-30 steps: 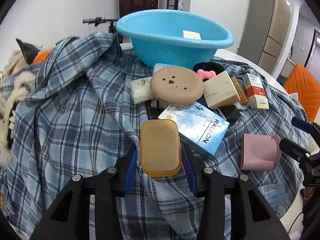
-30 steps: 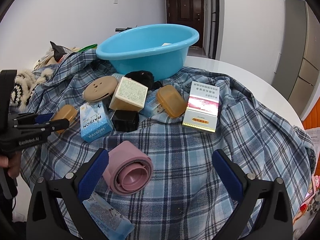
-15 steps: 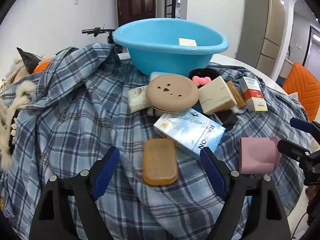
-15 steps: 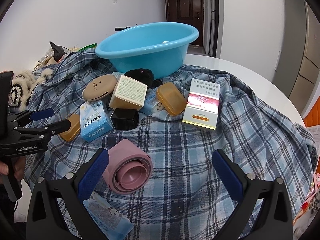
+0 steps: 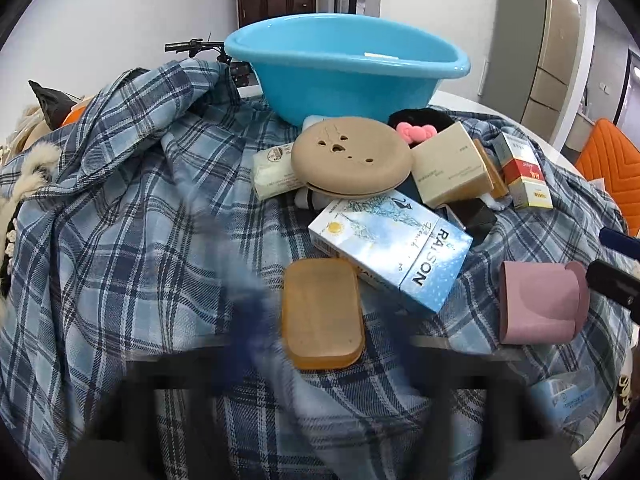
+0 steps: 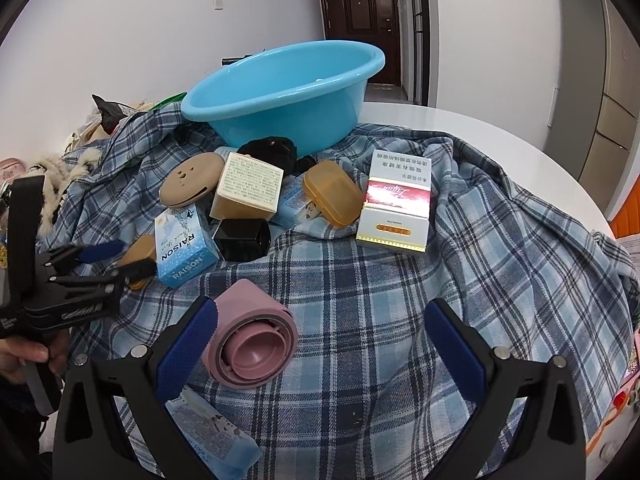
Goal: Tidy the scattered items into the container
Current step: 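Grasp the amber translucent soap box with the left gripper while the right moves toward the pink roll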
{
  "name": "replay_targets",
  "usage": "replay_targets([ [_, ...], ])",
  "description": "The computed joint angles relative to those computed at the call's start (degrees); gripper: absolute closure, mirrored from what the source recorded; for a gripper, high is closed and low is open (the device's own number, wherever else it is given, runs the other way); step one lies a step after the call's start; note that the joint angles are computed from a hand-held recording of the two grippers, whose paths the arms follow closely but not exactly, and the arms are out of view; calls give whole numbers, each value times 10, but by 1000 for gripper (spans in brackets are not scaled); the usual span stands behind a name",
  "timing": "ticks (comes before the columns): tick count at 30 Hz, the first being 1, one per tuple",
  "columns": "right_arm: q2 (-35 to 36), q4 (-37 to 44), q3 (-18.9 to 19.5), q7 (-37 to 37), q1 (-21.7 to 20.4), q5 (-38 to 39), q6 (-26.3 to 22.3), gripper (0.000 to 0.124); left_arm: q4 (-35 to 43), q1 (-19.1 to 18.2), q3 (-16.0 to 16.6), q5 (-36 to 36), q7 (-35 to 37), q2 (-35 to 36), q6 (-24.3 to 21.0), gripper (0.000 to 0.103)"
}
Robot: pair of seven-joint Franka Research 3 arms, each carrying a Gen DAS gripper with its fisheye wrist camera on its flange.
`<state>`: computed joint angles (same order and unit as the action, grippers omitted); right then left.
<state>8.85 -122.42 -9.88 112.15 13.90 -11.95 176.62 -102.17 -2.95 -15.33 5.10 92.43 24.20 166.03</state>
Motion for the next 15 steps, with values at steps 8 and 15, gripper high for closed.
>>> replay_targets([
  [8,-3,-2,20,-25,-16,27,-5,21,-6,33,-36,-43,54,-9,4,61],
  [15,2,12,51,-109,-24,74,-24,21,0,46,-48,-87,90,-12,-14,61],
])
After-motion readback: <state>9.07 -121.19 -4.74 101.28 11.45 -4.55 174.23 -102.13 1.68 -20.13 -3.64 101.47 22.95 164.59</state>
